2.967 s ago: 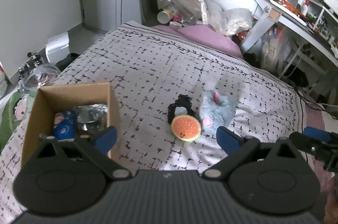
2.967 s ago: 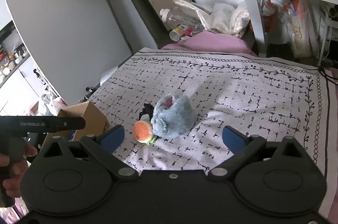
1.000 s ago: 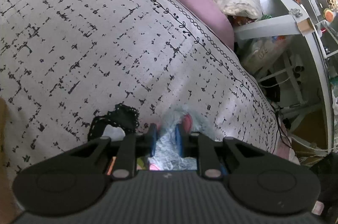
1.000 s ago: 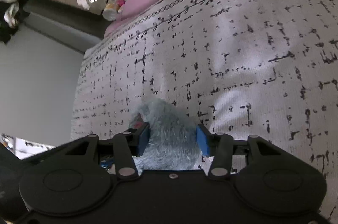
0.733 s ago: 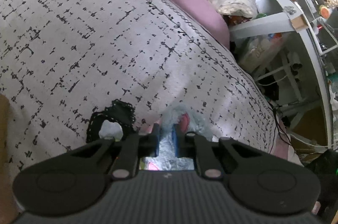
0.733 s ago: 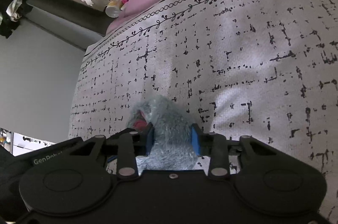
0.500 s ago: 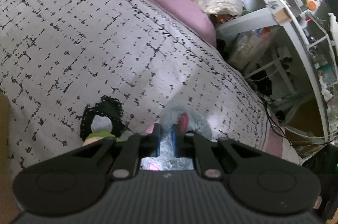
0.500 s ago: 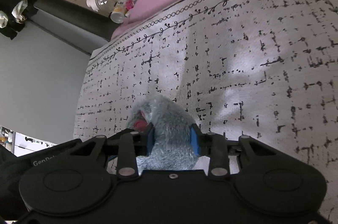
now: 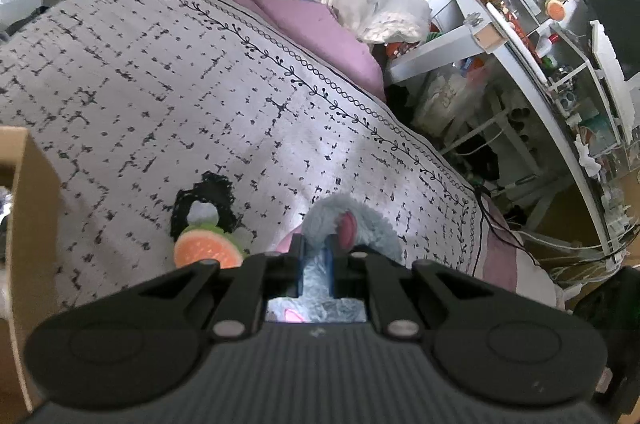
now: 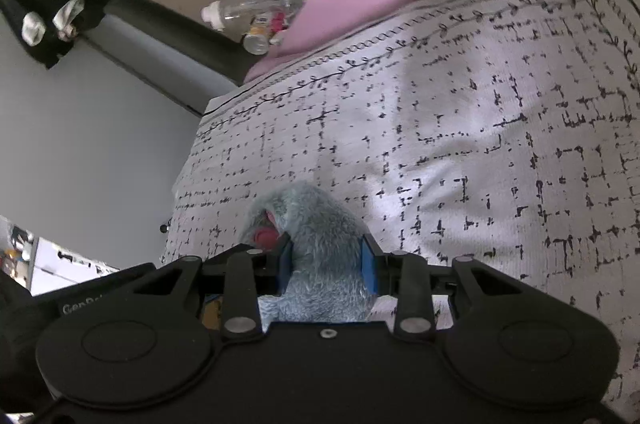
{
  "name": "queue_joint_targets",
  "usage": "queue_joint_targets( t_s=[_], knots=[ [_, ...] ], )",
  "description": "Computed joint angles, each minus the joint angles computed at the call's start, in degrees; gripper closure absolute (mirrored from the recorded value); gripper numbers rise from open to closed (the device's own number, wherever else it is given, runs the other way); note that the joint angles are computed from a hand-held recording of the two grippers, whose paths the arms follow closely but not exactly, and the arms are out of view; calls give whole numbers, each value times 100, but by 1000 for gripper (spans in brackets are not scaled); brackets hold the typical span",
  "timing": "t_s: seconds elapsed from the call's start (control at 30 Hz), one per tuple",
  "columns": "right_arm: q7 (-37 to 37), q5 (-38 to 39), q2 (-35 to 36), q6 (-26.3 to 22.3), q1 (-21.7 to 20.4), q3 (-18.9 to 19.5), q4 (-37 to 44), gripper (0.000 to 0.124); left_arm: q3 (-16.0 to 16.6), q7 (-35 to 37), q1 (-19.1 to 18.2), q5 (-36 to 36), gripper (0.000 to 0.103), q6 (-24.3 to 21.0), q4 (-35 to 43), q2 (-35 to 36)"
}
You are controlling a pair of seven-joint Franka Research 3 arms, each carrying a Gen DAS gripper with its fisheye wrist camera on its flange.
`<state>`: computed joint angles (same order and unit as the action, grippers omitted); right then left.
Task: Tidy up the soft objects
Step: 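Carry the fluffy plush over the box and open both grippers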
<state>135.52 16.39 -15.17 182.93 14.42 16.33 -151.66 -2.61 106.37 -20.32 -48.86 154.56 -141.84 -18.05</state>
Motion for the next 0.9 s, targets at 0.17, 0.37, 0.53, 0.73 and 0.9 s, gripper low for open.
queue_joint_targets(
  t_s=[0.17,0.37,0.53,0.73,0.9],
  knots=[
    [167,-55,-209,-15,-72,221,-57,90,62,-102,25,140,93,-39,-261,-424],
    [446,-221,-493,-100,-292,644,-94,90,236,-351,-51,484,93,-42,-596,-971],
    [735,-449,-747,-224,-496,990,-83,90,425,-544,-141,759,93,-39,-858,-1426],
    [1086,-759,-1019,-390,-638,1302,-82,90,642,-792,-213,1169,93,-124,-1161,-1967],
    [1399,-986,-1118,-410,-735,1531,-37,90,798,-951,-201,1485,93,-160,-1399,-2387]
  ],
)
